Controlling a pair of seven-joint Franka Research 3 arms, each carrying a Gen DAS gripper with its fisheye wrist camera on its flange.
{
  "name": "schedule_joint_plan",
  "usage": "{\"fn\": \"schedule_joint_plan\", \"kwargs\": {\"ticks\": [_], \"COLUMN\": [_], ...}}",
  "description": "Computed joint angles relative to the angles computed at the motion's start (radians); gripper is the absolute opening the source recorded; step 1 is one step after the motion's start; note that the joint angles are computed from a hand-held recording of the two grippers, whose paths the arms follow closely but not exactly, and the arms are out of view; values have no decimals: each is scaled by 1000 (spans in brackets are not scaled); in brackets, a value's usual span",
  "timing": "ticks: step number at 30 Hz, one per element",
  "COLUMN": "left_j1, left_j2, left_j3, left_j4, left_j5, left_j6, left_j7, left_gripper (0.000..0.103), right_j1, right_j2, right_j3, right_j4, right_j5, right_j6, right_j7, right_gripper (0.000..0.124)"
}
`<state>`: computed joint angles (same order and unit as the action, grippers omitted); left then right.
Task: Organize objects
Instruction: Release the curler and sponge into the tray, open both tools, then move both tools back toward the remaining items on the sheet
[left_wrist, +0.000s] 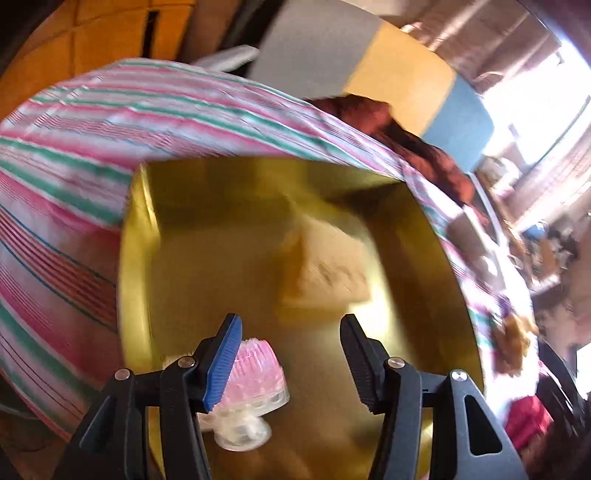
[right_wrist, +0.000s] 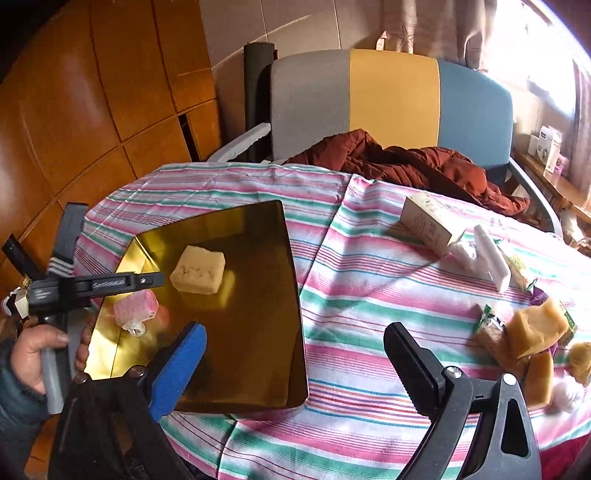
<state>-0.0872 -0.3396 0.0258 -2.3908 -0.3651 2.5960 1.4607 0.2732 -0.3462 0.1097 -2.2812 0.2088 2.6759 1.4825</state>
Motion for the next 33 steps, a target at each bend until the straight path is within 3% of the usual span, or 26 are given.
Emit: {"fn": "schedule_joint_plan", "kwargs": {"ticks": [3, 7, 13, 17, 21, 33], "left_j1": [-32, -33, -16, -36, -102, -249], "left_j2": [-70, -181, -276, -254, -206, -90], "left_j3": [1, -37, -100, -115, -100, -97], "left_j4": [-53, -132, -178, -148, -101, 9], "left_j5": [-2, 56, 206, 292, 315, 232], "left_j6": [-43, -55, 25, 76, 99, 75], "left_j7": [58, 7, -162, -222, -223, -112], "left_gripper": [56, 56, 56, 56, 61, 61], "right_j1": [3, -5, -52, -98, -146, -242], "right_j2": [-6, -25, -56, -76, -97, -147], "right_j3": [-10, -20, -29, -40, -44, -81], "right_j4": [-8, -30, -65, -87, -106, -143], "right_j5": [12, 26, 19, 5, -23, -58], "right_j6": [-2, 9, 24, 29, 27, 1], "right_j7": [-11, -14, 12, 47, 79, 108], "right_gripper": [97, 97, 97, 97, 97, 97]}}
